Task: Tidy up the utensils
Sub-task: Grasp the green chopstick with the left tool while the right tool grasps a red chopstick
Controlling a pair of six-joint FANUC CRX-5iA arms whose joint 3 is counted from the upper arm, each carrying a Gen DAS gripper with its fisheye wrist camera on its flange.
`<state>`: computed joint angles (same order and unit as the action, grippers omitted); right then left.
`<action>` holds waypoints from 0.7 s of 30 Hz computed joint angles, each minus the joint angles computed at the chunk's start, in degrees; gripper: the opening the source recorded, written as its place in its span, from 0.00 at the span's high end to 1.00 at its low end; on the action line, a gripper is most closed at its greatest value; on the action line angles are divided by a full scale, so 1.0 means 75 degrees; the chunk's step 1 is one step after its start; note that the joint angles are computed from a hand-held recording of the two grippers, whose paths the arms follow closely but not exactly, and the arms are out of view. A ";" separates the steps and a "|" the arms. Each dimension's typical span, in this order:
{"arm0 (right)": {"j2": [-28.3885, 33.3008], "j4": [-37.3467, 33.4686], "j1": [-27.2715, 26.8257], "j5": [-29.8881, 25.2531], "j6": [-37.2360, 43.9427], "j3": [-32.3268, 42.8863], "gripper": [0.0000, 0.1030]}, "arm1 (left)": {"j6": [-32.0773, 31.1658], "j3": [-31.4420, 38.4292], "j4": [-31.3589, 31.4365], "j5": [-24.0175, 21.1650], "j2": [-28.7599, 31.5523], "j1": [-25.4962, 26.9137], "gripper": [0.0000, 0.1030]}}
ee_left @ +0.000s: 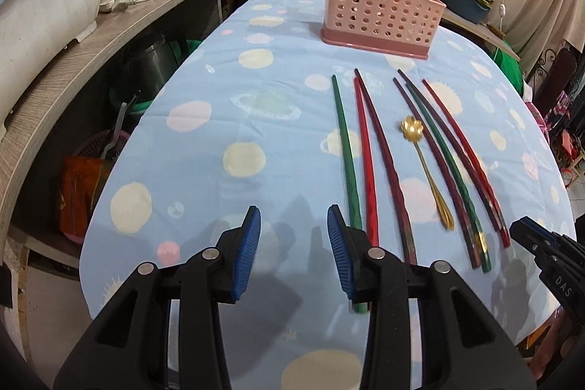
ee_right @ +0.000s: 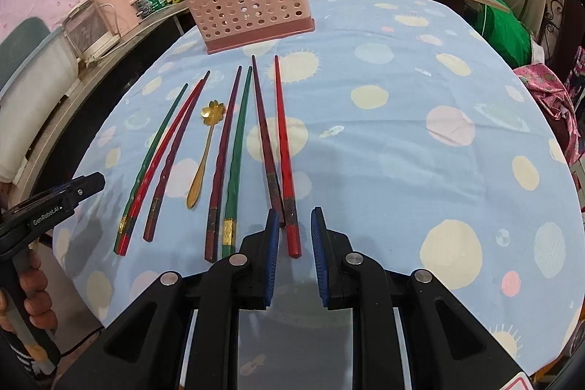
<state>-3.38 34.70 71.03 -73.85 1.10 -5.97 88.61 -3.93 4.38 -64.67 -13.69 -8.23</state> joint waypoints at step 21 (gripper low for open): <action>0.0068 -0.0025 -0.0090 0.0037 -0.0031 -0.0133 0.87 | -0.0170 -0.0363 0.0127 -0.0271 -0.0210 -0.0086 0.65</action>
<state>-2.87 34.51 70.35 -73.58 0.87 -6.97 87.33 -6.65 5.34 -66.70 -15.27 -8.88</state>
